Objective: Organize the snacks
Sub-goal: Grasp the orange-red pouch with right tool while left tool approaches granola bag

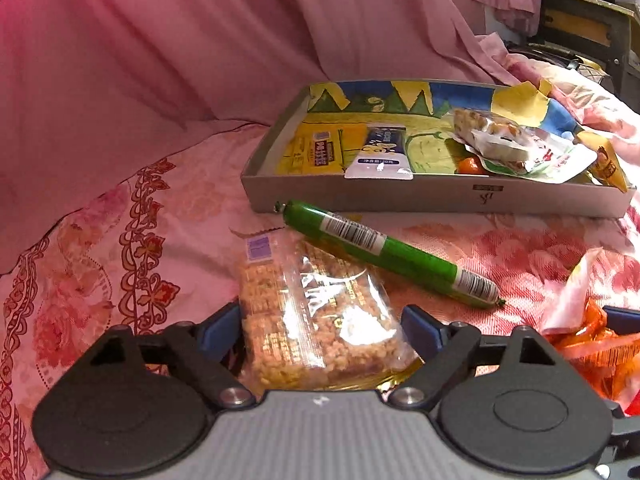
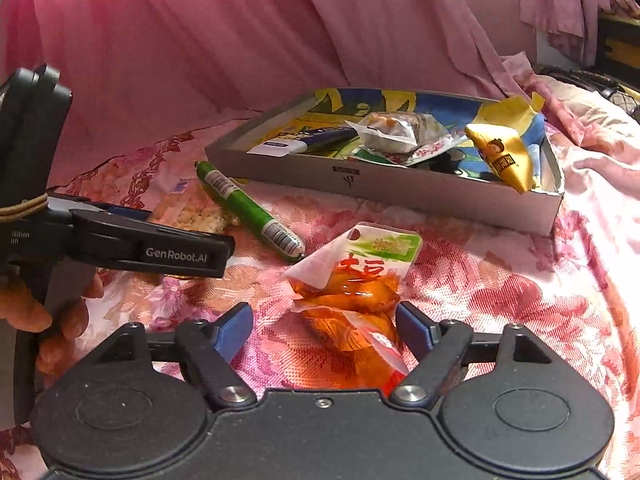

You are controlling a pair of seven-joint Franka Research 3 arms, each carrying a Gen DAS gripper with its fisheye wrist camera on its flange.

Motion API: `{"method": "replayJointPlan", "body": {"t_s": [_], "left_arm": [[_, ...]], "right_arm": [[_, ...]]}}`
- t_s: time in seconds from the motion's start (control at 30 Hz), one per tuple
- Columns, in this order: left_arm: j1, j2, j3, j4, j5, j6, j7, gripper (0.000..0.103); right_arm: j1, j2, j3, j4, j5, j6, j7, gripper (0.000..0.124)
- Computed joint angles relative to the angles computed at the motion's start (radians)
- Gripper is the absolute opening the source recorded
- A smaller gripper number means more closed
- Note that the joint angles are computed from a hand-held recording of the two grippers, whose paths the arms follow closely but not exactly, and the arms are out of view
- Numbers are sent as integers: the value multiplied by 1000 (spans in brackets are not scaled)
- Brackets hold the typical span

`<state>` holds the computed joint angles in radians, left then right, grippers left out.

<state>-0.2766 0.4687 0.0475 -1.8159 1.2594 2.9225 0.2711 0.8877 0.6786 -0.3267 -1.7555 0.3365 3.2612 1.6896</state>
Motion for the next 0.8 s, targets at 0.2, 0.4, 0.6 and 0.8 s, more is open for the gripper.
{"method": "replayJointPlan", "body": {"t_s": [0.2,0.4,0.6,0.8], "left_arm": [[2,-20,-13,-25,-11,-17,-3,81],[2,-75,-41,-94,-54,-59,26,81],[29,-134,-87,-172,-144,-73,90,80],[65,-191,-140,-243,-328,-81,245,80]], "right_arm": [[48,15,-67,10,-3,-37,53,59],[55,1,-78,-3,-45,-49,93,57],[72,-42,-103,-52,-81,-51,113,56],[51,-112,-78,-116,-85,-29,126,43]]}}
